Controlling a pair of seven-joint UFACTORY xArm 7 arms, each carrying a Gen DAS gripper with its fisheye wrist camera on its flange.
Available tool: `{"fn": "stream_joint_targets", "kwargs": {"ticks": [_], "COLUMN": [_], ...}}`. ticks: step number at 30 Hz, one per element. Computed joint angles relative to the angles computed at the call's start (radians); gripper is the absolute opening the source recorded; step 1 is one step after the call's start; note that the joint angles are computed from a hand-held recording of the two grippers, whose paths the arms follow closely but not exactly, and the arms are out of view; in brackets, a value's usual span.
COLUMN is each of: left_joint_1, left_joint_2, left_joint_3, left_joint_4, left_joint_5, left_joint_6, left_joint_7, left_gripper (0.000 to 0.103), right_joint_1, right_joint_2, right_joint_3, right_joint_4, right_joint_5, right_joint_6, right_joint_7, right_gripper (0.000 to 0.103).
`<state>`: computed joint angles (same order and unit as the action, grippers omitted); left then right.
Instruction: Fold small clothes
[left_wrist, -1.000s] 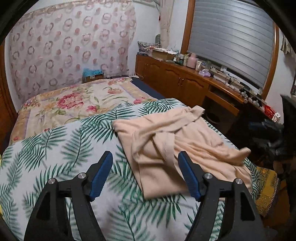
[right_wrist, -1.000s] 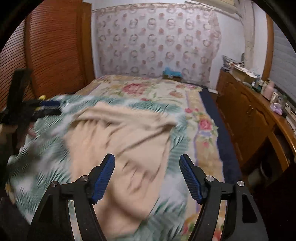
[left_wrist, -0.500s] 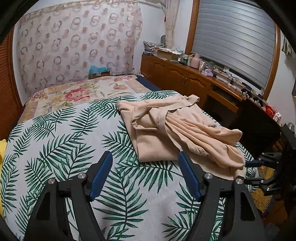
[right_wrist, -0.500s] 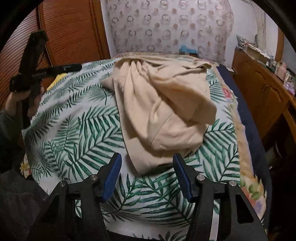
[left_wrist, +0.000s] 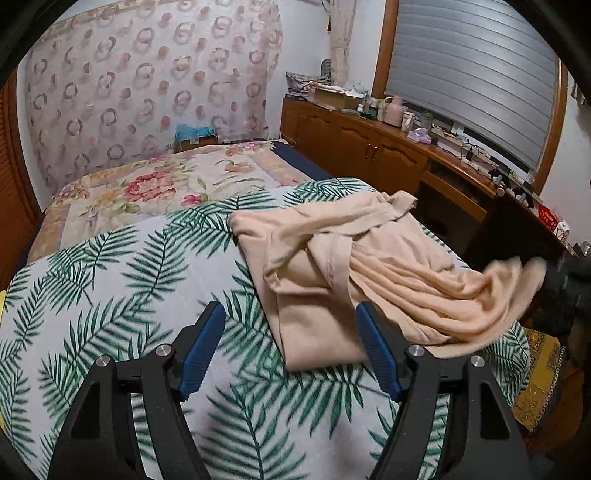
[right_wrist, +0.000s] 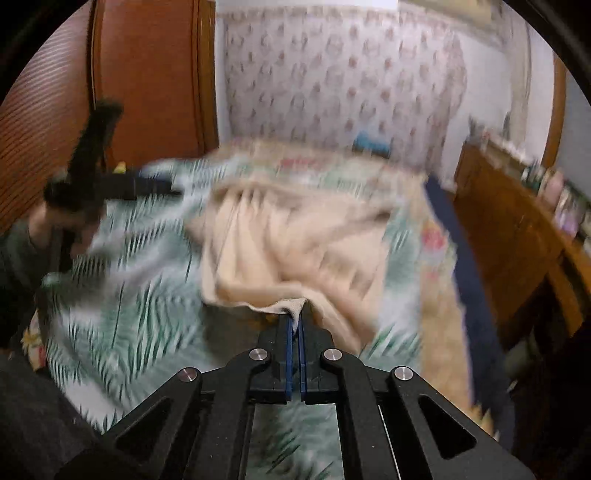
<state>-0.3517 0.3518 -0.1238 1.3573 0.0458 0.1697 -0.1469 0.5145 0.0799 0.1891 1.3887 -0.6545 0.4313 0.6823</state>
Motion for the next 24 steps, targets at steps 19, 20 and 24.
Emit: {"fn": "stream_joint_targets", "kwargs": {"ticks": [19, 20, 24], "left_joint_1": [0.091, 0.088, 0.044], "left_joint_2": [0.2, 0.203, 0.246], "left_joint_3": [-0.132, -0.134, -0.106], "left_joint_4": [0.286, 0.292, 0.365], "left_joint_5": [-0.157, -0.171, -0.171], "left_joint_6": [0.195, 0.2, 0.247], "left_joint_7": [0.246, 0.263, 0.304], "left_gripper": [0.074, 0.074, 0.074], "right_joint_1": [0.042, 0.039, 0.032], "right_joint_2": [0.615, 0.612, 0.633], "right_joint_3": [-0.19, -0.195, -0.202], "right_joint_4": [0.856, 0.858, 0.909], "right_joint_5": [0.272, 0.285, 0.333], "right_joint_6": [0.289, 0.296, 0.321], "right_joint_7": [-0.227, -0.235, -0.277], "right_gripper": [0.002, 0.002, 0.002]}}
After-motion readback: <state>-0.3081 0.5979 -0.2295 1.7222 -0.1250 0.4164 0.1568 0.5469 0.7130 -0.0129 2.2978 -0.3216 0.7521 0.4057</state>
